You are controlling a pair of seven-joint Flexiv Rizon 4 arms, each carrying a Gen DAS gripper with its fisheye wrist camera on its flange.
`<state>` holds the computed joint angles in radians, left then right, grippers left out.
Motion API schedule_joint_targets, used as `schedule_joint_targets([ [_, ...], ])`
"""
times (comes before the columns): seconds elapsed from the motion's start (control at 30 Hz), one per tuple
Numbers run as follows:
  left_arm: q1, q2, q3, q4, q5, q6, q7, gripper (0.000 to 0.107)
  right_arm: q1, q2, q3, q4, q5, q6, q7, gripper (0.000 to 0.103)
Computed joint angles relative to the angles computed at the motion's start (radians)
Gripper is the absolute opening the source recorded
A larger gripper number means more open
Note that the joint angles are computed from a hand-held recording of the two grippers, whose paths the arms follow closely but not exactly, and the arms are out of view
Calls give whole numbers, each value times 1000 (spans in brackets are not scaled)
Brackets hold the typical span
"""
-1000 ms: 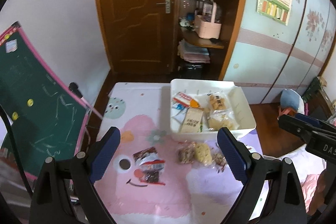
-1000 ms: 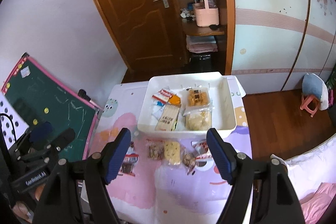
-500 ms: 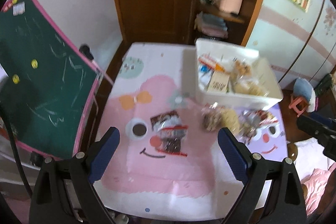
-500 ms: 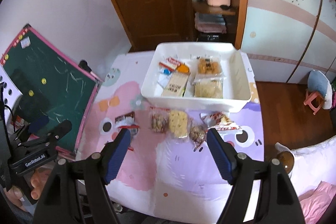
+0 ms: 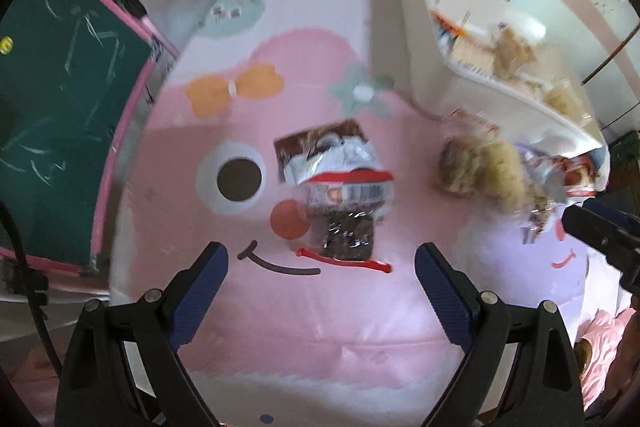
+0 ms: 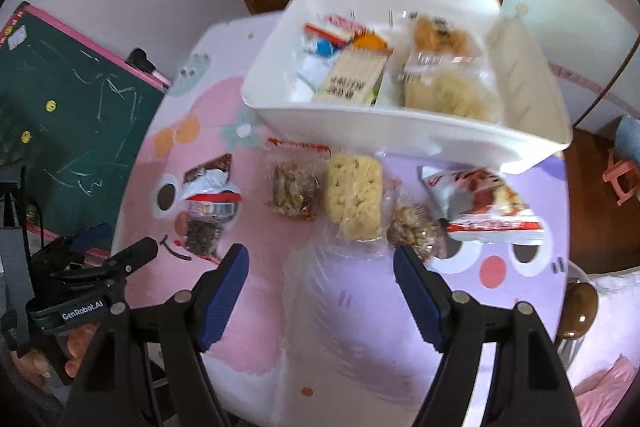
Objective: Organize snacks
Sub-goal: 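Grasp the chocolate-wrapped pack with the left tool while the right tool grasps another crumbly cake bag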
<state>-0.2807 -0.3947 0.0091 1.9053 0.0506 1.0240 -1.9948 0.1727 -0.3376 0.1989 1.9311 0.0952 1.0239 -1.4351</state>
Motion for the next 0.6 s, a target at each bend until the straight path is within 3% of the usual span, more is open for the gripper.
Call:
schedule_joint_targets([
  [0.23,22,-111,-20,-43,-60,-14,44,94,18,-112,-29,-76,-55,-38,31,75],
  [0.6,9,-182,-16,-96,-92,-19,63,91,55,-214,-53,-122,-179,-48,63,75],
])
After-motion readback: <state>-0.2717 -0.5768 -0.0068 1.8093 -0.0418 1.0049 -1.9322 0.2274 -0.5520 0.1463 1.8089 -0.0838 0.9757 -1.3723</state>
